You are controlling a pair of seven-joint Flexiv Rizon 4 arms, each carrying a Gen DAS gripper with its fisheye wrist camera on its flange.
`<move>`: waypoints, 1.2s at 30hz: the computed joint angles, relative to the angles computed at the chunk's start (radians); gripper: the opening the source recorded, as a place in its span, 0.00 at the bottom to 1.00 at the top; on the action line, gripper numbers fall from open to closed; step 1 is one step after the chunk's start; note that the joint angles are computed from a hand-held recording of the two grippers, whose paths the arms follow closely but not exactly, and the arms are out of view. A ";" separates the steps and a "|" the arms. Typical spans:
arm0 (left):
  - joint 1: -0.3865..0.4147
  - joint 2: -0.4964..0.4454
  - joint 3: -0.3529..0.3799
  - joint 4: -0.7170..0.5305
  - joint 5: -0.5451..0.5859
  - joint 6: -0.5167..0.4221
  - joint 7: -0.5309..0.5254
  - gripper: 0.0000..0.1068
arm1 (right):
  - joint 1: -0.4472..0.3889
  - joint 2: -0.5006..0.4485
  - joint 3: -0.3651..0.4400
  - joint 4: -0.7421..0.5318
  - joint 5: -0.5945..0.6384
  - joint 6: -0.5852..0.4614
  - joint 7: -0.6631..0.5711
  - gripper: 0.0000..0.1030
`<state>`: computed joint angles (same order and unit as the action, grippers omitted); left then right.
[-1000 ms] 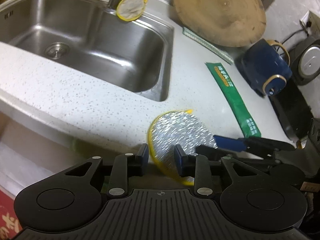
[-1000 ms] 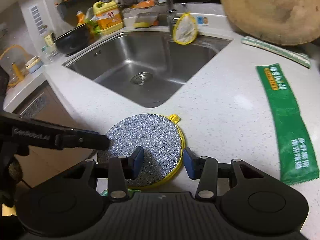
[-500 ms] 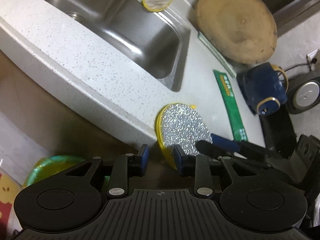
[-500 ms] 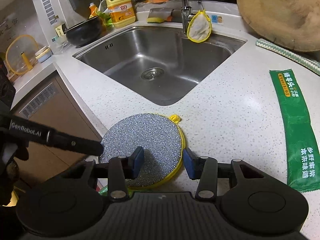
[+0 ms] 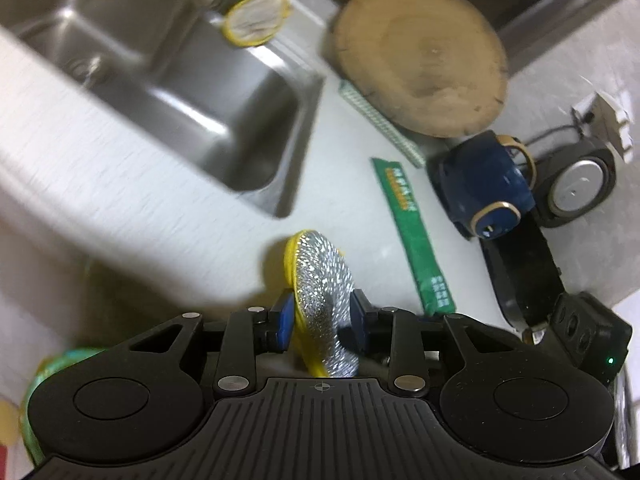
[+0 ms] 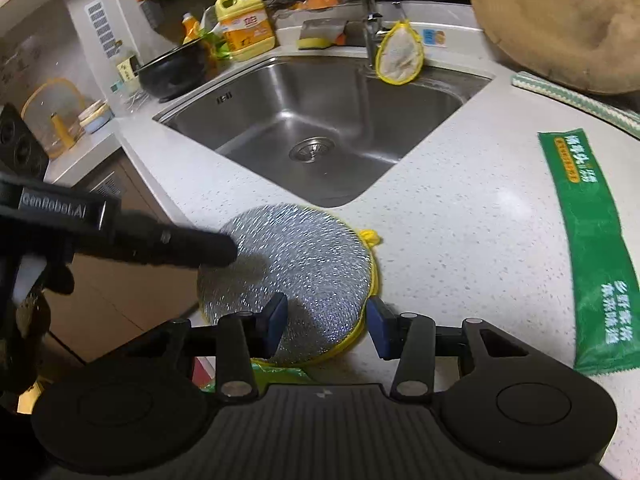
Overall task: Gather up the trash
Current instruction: 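Lift the scouring pad with the left gripper while the right gripper moves to the green wrapper, then grasp the green wrapper end with the right gripper while the left gripper holds the pad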
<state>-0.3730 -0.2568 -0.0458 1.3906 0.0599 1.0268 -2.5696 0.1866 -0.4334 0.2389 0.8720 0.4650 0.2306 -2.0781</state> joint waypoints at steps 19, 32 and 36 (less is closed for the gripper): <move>-0.101 -0.205 0.068 -0.517 0.195 -0.459 0.159 0.17 | 0.033 0.004 -0.045 0.051 -0.097 0.214 0.088 0.69; -0.095 -0.227 0.045 -0.491 0.171 -0.383 0.230 0.20 | 0.104 -0.069 -0.144 0.196 -0.537 0.735 0.284 0.91; -0.103 -0.255 0.056 -0.513 0.166 -0.383 0.217 0.25 | 0.079 -0.201 -0.104 -0.053 -0.505 0.501 0.322 0.90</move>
